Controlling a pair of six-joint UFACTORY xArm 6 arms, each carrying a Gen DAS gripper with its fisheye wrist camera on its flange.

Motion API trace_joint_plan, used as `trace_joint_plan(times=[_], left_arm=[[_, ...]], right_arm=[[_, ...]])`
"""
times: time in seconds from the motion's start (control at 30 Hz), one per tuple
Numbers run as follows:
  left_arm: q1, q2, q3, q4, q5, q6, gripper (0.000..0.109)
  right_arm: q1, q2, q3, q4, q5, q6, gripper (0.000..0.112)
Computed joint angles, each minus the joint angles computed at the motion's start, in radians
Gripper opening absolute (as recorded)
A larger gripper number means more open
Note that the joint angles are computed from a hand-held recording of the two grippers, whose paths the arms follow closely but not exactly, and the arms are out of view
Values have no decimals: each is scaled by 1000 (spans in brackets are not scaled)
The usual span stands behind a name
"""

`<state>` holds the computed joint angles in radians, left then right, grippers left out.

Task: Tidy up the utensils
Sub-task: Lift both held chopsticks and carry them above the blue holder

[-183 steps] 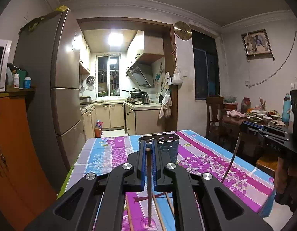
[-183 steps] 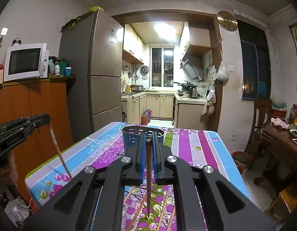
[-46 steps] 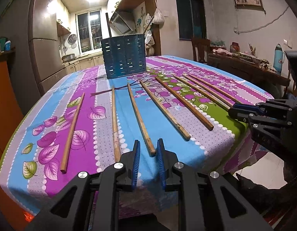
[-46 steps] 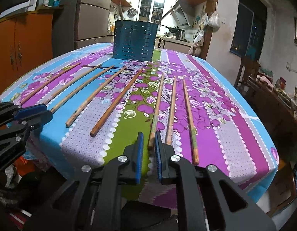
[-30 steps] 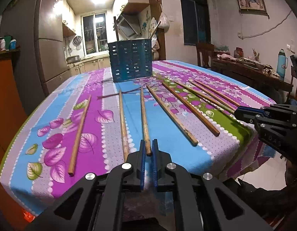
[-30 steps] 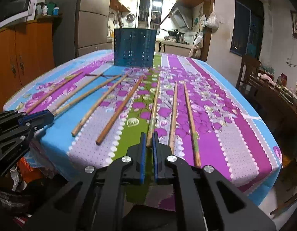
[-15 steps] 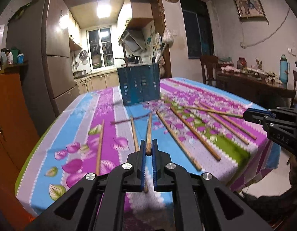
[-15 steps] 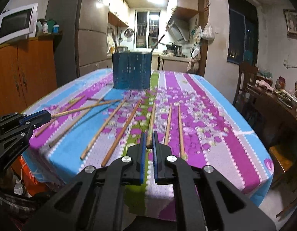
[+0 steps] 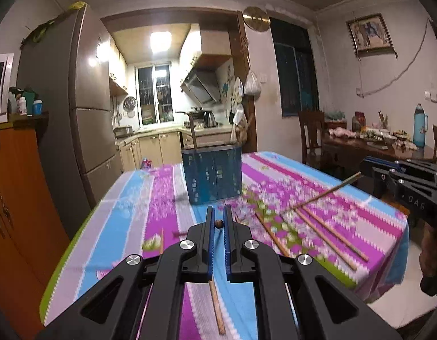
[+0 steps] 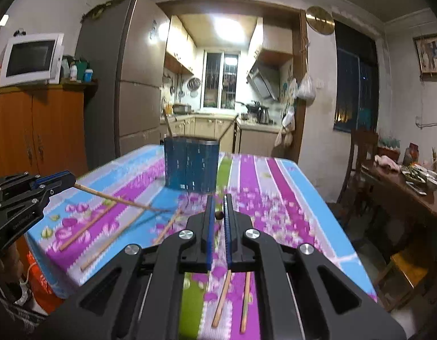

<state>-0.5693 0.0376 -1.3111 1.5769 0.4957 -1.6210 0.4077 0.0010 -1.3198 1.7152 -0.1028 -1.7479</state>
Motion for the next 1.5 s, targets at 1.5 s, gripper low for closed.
trace_joint_plan(times=[1.5], left_arm=[[179, 339, -668, -198, -168, 258, 7]], right_arm=[[-148, 354, -607, -572, 380, 692, 5]])
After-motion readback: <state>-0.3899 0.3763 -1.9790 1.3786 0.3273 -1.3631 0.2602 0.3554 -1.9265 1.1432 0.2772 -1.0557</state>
